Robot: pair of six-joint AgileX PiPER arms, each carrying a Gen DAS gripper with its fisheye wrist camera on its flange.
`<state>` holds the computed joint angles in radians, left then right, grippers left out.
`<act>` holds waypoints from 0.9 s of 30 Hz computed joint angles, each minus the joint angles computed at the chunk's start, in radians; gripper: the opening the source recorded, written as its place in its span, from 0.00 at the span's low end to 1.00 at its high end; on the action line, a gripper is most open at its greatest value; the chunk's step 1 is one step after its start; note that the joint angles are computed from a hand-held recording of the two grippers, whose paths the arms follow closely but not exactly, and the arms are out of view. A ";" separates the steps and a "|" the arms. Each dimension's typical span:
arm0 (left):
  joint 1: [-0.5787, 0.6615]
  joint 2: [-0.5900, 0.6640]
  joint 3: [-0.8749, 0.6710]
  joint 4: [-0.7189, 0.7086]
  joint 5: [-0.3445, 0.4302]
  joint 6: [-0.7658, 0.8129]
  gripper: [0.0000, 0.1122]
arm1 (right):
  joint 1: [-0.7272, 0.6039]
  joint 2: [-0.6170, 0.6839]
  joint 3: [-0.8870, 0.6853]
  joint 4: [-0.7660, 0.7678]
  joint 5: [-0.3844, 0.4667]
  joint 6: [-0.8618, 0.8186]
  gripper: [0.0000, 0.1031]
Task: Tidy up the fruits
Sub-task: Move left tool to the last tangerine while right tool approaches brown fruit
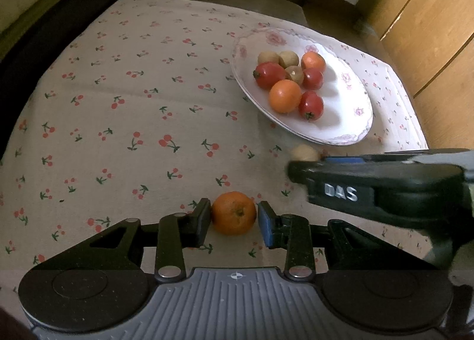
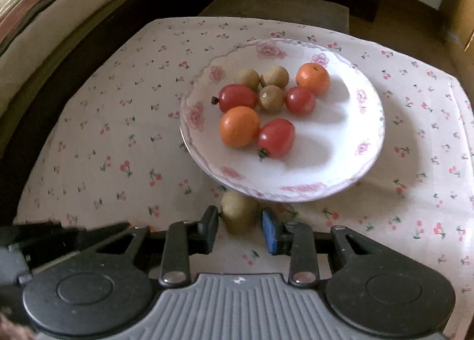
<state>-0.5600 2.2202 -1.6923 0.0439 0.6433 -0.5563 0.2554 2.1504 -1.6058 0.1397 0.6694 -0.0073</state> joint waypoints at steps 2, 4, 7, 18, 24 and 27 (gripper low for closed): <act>-0.004 -0.002 0.001 0.000 0.004 0.001 0.38 | -0.013 -0.026 0.035 0.012 -0.004 -0.031 0.25; -0.009 -0.002 -0.001 -0.002 0.008 0.005 0.38 | -0.031 -0.064 0.088 0.026 -0.021 -0.069 0.24; -0.019 0.003 -0.009 0.013 0.019 -0.003 0.39 | -0.060 -0.119 0.164 0.062 -0.042 -0.125 0.24; -0.025 0.008 -0.014 0.004 0.019 -0.008 0.40 | -0.107 -0.141 0.201 0.309 -0.105 -0.231 0.25; -0.011 -0.008 0.012 -0.037 -0.001 0.029 0.40 | -0.043 -0.059 0.123 0.199 -0.133 -0.096 0.29; -0.006 -0.010 0.015 -0.054 -0.005 0.043 0.41 | -0.008 -0.042 0.120 0.077 -0.182 0.025 0.35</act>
